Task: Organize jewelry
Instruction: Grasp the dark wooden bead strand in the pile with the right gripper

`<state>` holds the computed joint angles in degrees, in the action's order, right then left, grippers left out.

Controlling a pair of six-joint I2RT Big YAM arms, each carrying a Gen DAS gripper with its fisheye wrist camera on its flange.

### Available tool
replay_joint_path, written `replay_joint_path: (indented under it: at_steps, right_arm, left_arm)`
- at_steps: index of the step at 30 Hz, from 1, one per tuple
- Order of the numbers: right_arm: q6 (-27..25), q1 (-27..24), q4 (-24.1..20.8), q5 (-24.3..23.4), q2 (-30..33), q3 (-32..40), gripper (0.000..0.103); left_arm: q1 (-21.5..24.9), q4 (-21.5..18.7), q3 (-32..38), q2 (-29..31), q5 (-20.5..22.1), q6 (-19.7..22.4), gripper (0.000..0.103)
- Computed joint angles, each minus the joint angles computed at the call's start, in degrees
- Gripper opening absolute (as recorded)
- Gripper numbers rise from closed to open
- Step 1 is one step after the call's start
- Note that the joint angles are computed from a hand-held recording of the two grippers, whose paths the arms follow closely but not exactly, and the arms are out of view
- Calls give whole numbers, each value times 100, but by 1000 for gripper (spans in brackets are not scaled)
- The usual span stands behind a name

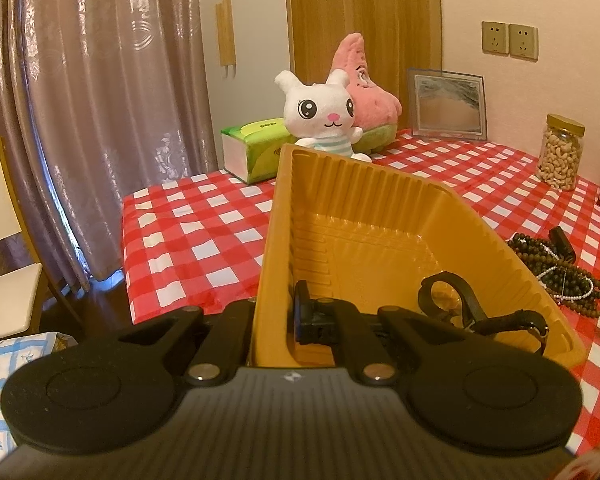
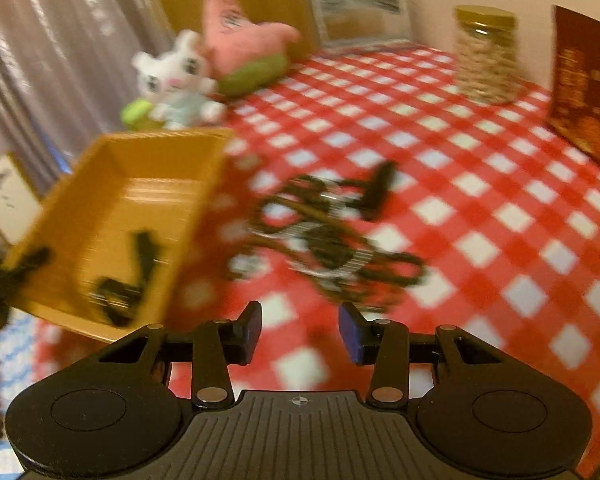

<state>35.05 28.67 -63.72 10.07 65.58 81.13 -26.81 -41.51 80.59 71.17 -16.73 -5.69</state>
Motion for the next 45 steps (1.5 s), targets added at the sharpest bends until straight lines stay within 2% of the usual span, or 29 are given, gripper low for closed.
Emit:
replay_joint_path:
  at_steps: [2,4,6,9,19,26,31,35,38,40,41,45]
  right_arm:
    - [-211,-104,-22,126,-65,-113,43]
    - [-436,-209,9,160,-66,-168,35]
    - [-525,-321,43,31,-64,-190,26]
    - [-481,-430,223,-169,-21,-197,24]
    - [-971,-766,446,-26,366,52,24]
    - [-1047,-889,459,-257,704,314,27]
    - [-1524,-815,511,-405,658,239,27]
    - [-1950,-703,602,-137,752,180,27]
    - [-2249,-697,616,-195,880,189,27]
    - [-2612,-664,744,-199,862,117,19]
    - [-2644,-644,782,-242,834,91,7]
    - [-2652,-541,1108,-86,552,-50,7]
  left_arm:
    - [-13,-15,-3,-2,-28,-11,3]
    - [-23,-26,-11,-6,-54,-31,4]
    - [-39,-30,-13,-9,-83,-36,4]
    - [-40,-45,7,7,-94,-45,4]
    - [-55,-75,25,21,-166,-98,4]
    - [-52,-121,71,68,-224,-144,5]
    - [-73,-150,79,76,-284,-186,5]
    - [-92,-167,97,91,-323,-196,6]
    - [-98,-170,110,104,-338,-192,6]
    - [-99,-165,109,106,-342,-183,6]
    - [-97,-164,109,107,-341,-187,6]
    - [-96,-179,128,118,-338,-207,6]
